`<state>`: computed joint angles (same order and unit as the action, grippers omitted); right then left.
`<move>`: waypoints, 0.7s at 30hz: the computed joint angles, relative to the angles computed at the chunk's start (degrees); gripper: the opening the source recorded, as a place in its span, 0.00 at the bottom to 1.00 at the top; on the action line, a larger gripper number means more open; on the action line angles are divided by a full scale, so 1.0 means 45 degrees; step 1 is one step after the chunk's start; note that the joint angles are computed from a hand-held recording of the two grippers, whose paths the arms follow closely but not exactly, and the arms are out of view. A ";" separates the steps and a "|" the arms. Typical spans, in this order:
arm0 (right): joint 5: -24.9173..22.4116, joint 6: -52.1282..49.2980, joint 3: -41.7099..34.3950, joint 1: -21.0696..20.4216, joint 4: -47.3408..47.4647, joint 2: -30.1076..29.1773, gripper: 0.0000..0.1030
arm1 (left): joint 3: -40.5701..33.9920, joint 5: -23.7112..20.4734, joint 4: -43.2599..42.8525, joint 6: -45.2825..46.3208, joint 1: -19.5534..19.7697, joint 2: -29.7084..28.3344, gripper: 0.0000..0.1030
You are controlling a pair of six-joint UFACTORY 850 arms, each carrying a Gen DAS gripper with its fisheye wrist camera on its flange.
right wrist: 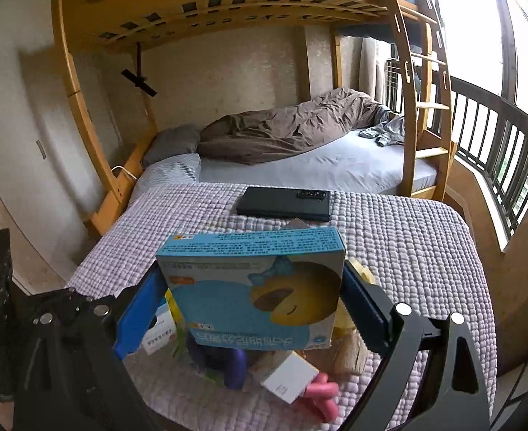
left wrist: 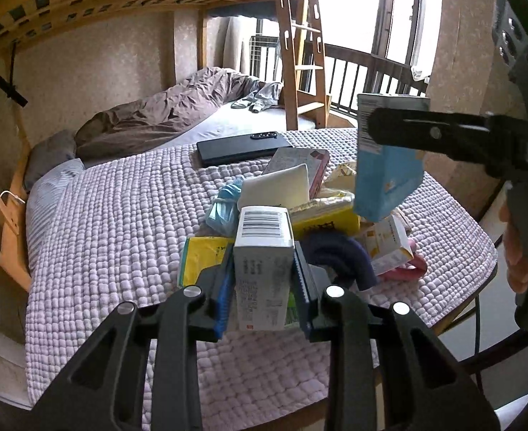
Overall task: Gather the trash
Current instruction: 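Carry the blue box and white box over the white bin with both tools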
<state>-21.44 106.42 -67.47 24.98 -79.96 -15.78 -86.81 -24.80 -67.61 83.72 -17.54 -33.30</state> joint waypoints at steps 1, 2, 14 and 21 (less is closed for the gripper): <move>0.0000 0.0067 0.0083 0.0025 -0.0003 0.0052 0.89 | 0.0021 0.0004 -0.0001 -0.0024 0.0005 0.0013 0.31; 0.0043 0.0092 0.0162 0.0037 0.0043 0.0101 0.89 | 0.0024 -0.0036 0.0008 -0.0080 0.0019 0.0025 0.31; 0.0611 -0.0216 0.1235 0.0390 0.0765 0.0927 0.89 | 0.0556 -0.0108 -0.0012 -0.0304 0.0152 0.0525 0.31; 0.0842 -0.0765 0.1852 0.0605 0.1712 0.1322 0.89 | 0.0918 -0.0258 0.0327 -0.0698 0.0158 0.0797 0.31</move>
<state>-17.65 102.98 -59.13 27.70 -72.26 -9.83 -82.67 -25.96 -66.14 80.58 -16.83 -29.71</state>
